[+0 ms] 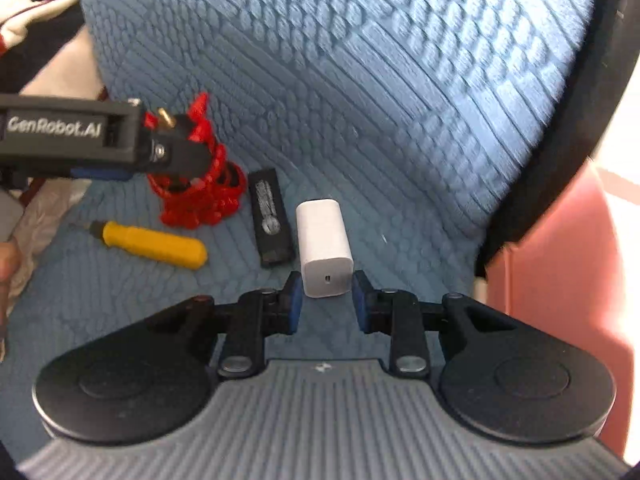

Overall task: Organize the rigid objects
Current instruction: 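Close the left tool on the red lion while the right tool grips the white charger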

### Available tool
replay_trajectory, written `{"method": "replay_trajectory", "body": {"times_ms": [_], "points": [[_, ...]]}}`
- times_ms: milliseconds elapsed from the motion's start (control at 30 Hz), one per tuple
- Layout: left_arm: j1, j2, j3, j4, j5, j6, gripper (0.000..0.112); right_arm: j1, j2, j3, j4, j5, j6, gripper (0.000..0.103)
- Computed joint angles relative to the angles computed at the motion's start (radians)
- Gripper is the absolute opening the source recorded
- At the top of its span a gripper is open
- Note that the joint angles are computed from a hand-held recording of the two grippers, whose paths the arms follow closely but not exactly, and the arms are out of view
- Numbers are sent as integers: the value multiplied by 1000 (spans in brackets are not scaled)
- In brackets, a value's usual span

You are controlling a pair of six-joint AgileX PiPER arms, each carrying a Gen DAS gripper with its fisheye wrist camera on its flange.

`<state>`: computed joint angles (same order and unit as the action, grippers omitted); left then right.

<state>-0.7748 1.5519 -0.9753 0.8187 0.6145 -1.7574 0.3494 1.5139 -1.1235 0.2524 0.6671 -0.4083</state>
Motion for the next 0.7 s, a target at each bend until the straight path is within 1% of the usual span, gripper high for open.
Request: {"method": "replay_trajectory", "body": {"times_ms": [100,133,233,367,467,633,667,700], "points": [[17,26,-36,-65,22,101,89,-18,-31,26,26,55,19,30],[19,30,-40,-59,23,103,89,-27,-36,31,30,65,14,30],[33,19,-22,-28,-17,79,89,-12,-51,51,5,44,11,30],[58,16,-17,-51,-32,103,89,15,-37,61,-10,3,12,31],[70,22,-18,-49,-41,110,88,8,-4,47,16,2,10,31],[91,60,-37,-36,-73,125,83,31,21,50,1,-54,-14,32],[92,73,-44,-20,-76,116,80,32,19,52,0,-58,-18,32],[89,56,-29,-18,-73,120,75,33,24,51,3,-62,-22,32]]}}
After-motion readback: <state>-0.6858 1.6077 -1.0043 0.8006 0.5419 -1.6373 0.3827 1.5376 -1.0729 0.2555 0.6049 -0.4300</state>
